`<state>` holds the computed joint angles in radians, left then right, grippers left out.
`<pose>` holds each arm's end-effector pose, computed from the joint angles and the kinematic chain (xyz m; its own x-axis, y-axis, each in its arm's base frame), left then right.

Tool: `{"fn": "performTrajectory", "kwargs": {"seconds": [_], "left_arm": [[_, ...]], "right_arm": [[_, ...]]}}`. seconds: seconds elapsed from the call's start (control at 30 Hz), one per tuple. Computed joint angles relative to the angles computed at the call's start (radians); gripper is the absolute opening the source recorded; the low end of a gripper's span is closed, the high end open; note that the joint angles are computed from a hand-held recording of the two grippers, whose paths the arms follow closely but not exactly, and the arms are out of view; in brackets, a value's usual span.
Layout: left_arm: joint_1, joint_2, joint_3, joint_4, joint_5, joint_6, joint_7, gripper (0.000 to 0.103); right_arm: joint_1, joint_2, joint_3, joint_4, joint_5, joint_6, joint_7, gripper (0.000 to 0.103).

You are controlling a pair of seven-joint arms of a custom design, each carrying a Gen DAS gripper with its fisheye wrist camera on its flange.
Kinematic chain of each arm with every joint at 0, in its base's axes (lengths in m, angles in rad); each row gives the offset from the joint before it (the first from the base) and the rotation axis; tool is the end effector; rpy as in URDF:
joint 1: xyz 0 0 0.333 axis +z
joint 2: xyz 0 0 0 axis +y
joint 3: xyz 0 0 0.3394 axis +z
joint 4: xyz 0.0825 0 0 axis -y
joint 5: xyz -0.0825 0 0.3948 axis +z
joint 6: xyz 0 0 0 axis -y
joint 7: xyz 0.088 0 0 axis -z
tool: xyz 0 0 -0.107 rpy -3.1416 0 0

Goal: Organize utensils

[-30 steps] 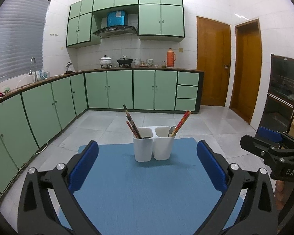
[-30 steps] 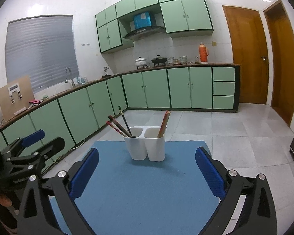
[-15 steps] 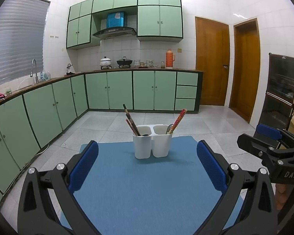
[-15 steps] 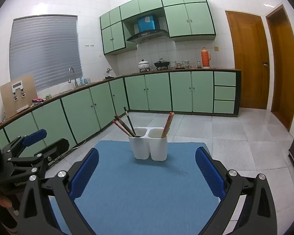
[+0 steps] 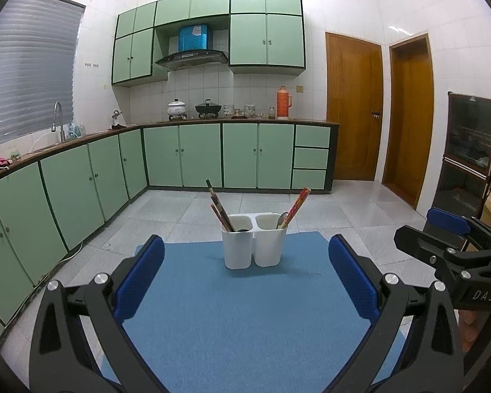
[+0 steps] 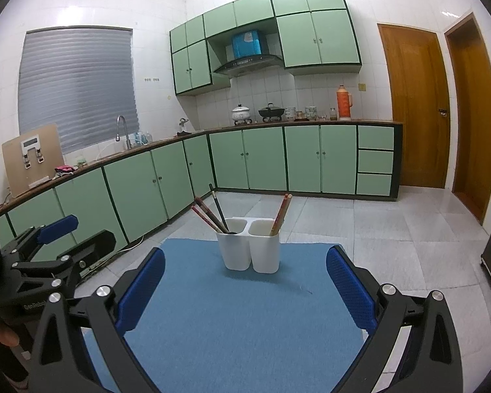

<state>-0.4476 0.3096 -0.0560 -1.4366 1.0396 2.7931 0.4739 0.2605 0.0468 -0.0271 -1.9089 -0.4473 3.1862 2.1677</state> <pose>0.6129 -0.3749 0.6447 -0.1904 -0.9817 -0.0069 -0.3315 0.0709 -0.9408 0.5958 0.1832 0.6351 0.1971 -0.9695 -0.1458 -0.3620 0.0663 -0.9298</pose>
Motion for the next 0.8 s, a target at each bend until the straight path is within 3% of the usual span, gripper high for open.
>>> {"fn": "performTrajectory", "kwargs": {"seconds": [0.8], "left_arm": [[0.001,-0.001,0.000,-0.003,0.000,0.003,0.000,0.097]], "right_arm": [[0.006,0.003,-0.003,0.005,-0.012,-0.004,0.012,0.097]]}}
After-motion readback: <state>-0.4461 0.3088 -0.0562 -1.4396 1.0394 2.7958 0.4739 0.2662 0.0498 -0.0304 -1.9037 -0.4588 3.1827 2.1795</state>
